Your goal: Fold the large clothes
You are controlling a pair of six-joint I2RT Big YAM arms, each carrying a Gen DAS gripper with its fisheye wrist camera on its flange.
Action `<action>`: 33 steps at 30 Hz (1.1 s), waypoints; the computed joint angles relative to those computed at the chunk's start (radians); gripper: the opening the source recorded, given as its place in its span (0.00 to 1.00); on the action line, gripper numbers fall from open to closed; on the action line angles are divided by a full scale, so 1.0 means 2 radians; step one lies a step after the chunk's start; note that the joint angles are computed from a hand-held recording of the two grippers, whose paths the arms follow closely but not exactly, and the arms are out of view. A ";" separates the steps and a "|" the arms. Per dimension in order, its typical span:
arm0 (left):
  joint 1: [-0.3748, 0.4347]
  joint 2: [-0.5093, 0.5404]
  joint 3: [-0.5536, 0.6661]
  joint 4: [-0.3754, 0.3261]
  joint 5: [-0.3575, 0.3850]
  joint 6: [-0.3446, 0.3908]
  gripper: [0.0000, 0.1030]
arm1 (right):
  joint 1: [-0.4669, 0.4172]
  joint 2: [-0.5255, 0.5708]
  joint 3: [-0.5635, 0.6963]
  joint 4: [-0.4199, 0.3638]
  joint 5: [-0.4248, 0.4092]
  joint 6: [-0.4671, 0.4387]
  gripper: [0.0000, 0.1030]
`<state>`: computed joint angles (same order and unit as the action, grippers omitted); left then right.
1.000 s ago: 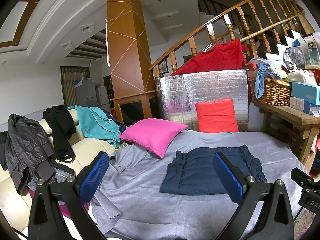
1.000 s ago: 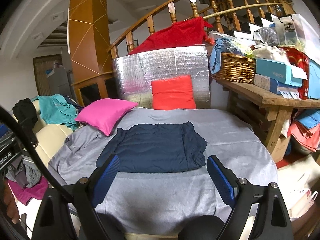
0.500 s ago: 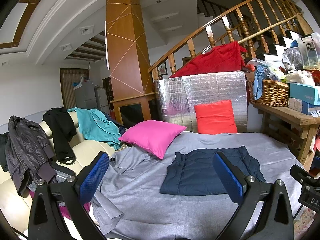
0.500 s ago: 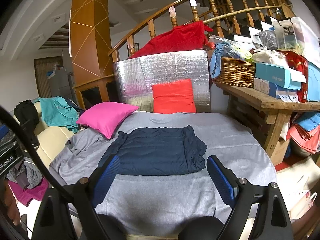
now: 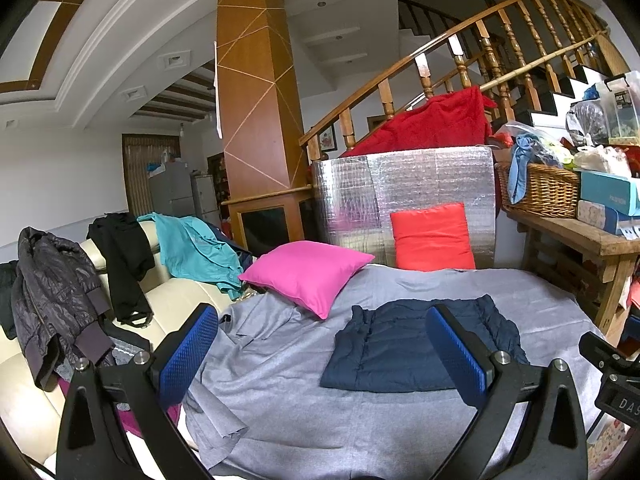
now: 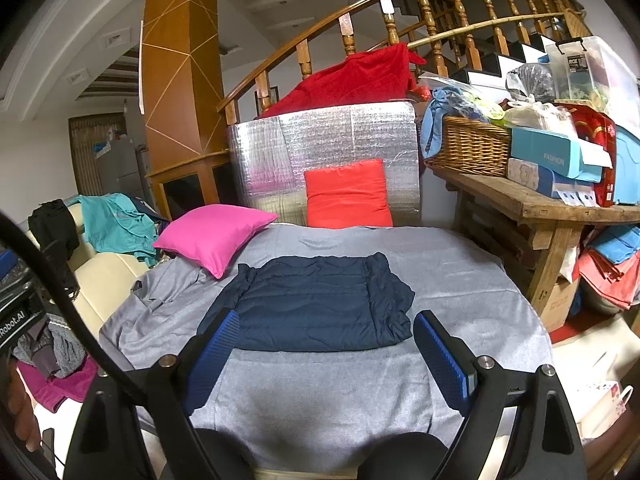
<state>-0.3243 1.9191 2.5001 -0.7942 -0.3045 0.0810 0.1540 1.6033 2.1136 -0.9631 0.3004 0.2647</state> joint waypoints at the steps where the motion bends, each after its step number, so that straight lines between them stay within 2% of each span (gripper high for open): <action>1: 0.000 0.000 0.000 0.000 0.000 -0.001 1.00 | 0.000 0.000 0.000 0.000 0.001 0.000 0.88; 22: 0.003 -0.003 -0.013 0.001 0.001 -0.001 1.00 | 0.001 0.013 0.011 -0.007 0.004 0.006 0.88; 29: 0.009 0.015 0.015 -0.016 0.006 -0.008 1.00 | 0.004 0.037 0.039 -0.023 0.005 0.007 0.88; 33: 0.013 0.043 0.064 -0.042 0.013 -0.016 1.00 | 0.004 0.057 0.066 -0.034 0.005 0.003 0.88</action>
